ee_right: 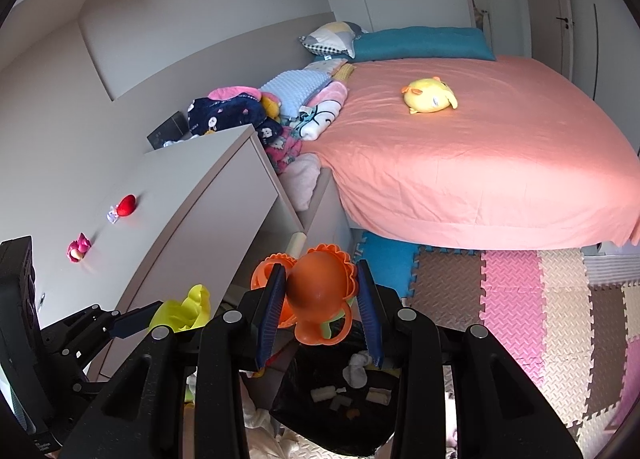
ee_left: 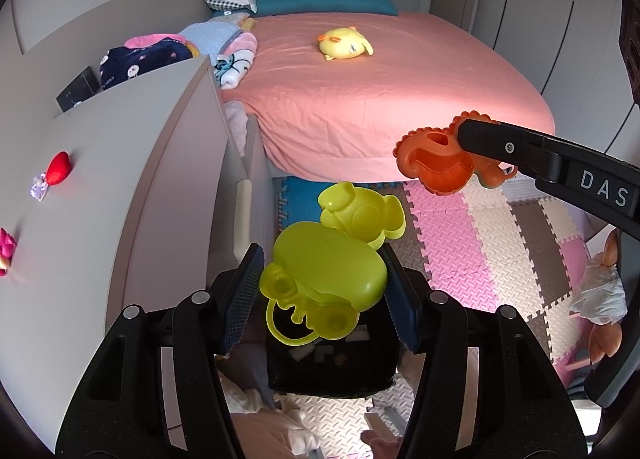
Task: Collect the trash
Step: 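Carry the lime mold and orange toy with both tools toward the black bin, then open both tools to drop the lime mold and orange toy into the bin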
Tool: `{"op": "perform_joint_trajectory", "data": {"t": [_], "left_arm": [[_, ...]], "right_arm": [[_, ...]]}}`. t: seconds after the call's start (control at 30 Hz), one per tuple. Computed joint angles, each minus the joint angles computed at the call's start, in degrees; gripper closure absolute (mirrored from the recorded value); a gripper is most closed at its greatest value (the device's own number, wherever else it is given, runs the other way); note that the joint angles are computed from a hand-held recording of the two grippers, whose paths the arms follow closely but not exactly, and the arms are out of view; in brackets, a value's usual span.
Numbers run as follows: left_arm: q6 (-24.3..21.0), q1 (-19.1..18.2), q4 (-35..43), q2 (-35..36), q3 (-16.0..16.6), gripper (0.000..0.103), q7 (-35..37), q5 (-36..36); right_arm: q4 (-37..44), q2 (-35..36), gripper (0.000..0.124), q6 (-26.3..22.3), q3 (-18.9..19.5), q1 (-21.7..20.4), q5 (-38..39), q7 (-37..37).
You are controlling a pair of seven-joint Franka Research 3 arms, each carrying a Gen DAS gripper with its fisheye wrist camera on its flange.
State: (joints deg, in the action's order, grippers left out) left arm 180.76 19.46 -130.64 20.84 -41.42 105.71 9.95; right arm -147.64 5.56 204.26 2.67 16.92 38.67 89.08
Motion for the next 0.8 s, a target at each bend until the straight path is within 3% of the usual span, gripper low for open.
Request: {"op": "perform_joint_trajectory", "data": {"t": [0.17, 0.2, 0.23, 0.27, 0.3, 0.37, 0.47, 0.6, 0.8], "left_arm": [[-1.43, -0.91, 0.64, 0.05, 0.99, 0.045, -0.05, -0.29], [-2.41, -0.88, 0.88, 0.03, 0.93, 0.036, 0.35, -0.67], [-2.91, -1.70, 0.97, -0.30, 1.76, 0.015, 0.38, -1.22], [-2.44, -3.23, 0.82, -0.77, 3.33, 0.007, 0.08, -1.67], [-0.99, -4.64, 0.33, -1.32, 4.89, 0.006, -0.26, -1.91], [-0.73, -5.71, 0.23, -1.79, 6.16, 0.006, -0.46, -1.70], [-0.92, -10.31, 0.56, -2.45, 11.06, 0.006, -1.96, -0.76], [-0.95, -8.69, 0.37, -2.34, 9.46, 0.006, -1.02, -1.77], [-0.53, -9.16, 0.13, -2.56, 10.22, 0.006, -1.16, -1.81]], "right_arm": [[0.94, 0.51, 0.086, -0.42, -0.47, 0.80, 2.21, -2.44], [1.27, 0.54, 0.086, -0.73, -0.63, 1.10, 3.10, -3.55], [1.61, 0.54, 0.083, -0.95, -0.79, 1.46, 4.28, -4.74], [1.78, 0.53, 0.067, -0.95, -0.84, 1.59, 4.98, -5.33], [2.30, 0.67, 0.053, -0.50, -1.13, 2.40, 7.68, -7.24], [3.00, 1.00, 0.052, 0.97, -1.12, 3.25, 11.20, -9.74], [3.35, 0.84, 0.052, 0.83, -0.68, 3.01, 12.01, -10.83], [3.37, 0.77, 0.052, 0.74, -0.29, 2.69, 12.22, -11.18], [3.62, 0.78, 0.052, 0.37, -0.10, 2.68, 12.72, -11.63]]}}
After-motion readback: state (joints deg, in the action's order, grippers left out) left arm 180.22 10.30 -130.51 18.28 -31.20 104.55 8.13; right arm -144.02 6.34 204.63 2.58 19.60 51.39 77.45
